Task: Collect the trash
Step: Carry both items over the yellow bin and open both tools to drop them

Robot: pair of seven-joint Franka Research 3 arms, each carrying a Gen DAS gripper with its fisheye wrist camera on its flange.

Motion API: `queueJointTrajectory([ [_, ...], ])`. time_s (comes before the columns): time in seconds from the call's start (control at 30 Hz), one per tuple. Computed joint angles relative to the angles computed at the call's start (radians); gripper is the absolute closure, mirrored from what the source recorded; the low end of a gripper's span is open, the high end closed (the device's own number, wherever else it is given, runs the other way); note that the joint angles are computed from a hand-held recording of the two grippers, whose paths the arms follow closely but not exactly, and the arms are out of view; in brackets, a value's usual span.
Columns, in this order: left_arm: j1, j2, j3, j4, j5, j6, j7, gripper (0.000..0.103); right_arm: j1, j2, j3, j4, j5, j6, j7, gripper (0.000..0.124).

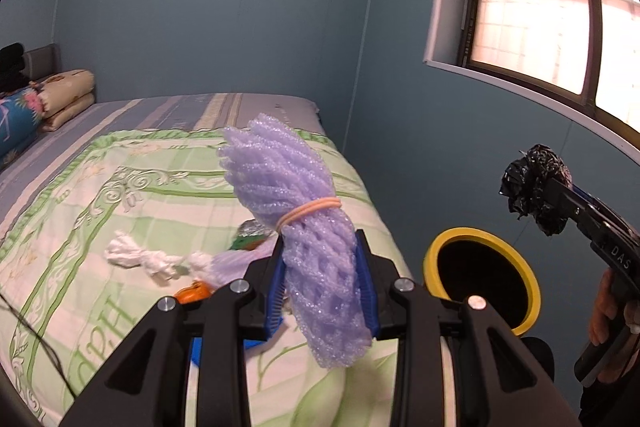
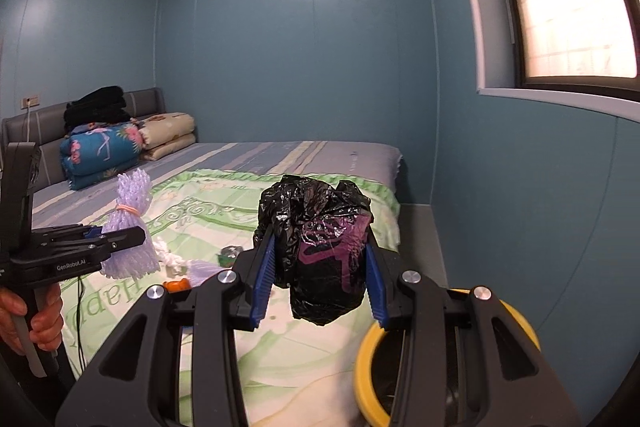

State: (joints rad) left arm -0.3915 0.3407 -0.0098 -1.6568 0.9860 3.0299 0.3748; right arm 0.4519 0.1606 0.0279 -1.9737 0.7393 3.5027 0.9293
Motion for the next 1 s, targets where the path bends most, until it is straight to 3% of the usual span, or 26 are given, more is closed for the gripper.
queueJointTrajectory([
  [0.17,0.014,0.074,-0.055,0.088,-0.112,0.005,0.138,0.073,0.029,-0.008,-0.033,0.007,0.11,0.017,-0.093,0.086],
  [0.37,0.021,0.174,-0.122,0.214,-0.278,-0.004,0.343,0.073,-0.005,-0.015,-0.016,0.01,0.166,0.045,-0.128,0.086],
  [0.73,0.009,0.394,-0.251,0.51,-0.519,-0.102,0.691,0.073,-0.061,-0.018,-0.005,0.002,0.213,0.071,-0.131,0.086],
  [1.0,-0.036,0.549,-0.289,0.727,-0.653,-0.182,0.886,0.073,-0.087,-0.015,-0.014,0.006,0.267,0.078,-0.167,0.086],
])
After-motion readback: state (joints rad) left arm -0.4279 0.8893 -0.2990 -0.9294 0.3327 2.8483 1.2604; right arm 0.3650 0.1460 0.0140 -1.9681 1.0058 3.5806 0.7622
